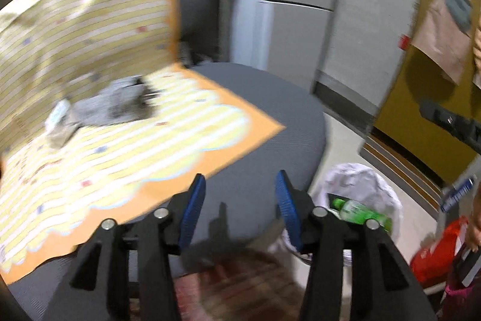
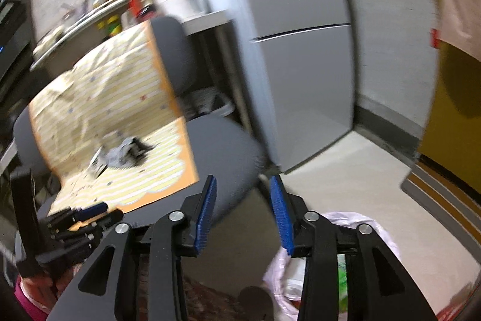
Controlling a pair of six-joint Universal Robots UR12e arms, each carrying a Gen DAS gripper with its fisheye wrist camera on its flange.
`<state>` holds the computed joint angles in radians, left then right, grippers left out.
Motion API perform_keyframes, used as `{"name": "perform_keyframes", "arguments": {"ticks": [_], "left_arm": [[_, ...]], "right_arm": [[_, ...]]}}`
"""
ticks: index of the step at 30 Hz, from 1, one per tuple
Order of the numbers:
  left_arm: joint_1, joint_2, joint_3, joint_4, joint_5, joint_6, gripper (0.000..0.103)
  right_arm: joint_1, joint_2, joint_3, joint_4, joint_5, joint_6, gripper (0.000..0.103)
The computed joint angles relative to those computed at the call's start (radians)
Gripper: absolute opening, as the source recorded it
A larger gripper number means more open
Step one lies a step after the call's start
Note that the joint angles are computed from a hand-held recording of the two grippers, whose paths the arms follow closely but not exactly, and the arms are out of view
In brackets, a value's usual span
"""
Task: Collect trash
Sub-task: 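Return to the chair and grasp the grey cloth with the right tool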
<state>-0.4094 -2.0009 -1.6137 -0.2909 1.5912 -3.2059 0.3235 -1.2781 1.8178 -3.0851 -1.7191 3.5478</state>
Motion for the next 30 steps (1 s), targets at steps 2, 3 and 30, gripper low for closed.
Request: {"name": "perform_keyframes", "arguments": {"ticks": [2,3,30], "left_arm": [[0.018,0.015,-0.02,0.011,0.04,-0.026,0.052],[0.027,0.02,-0.027,0.012,0.061,-0.039,0.053],[0.197,-0.133,0.264,-0.285,0.218,-0.381,0.096]], "right_arm": [[0.01,0.022,-0.034,0.019,0.022,-0.032,0.044],[0.014,0.035,-0.053,0.03,0.039,-0.05,0.044],[0.048,0.294,-0.457,0.209,0.186,-0.198,0.074]]}}
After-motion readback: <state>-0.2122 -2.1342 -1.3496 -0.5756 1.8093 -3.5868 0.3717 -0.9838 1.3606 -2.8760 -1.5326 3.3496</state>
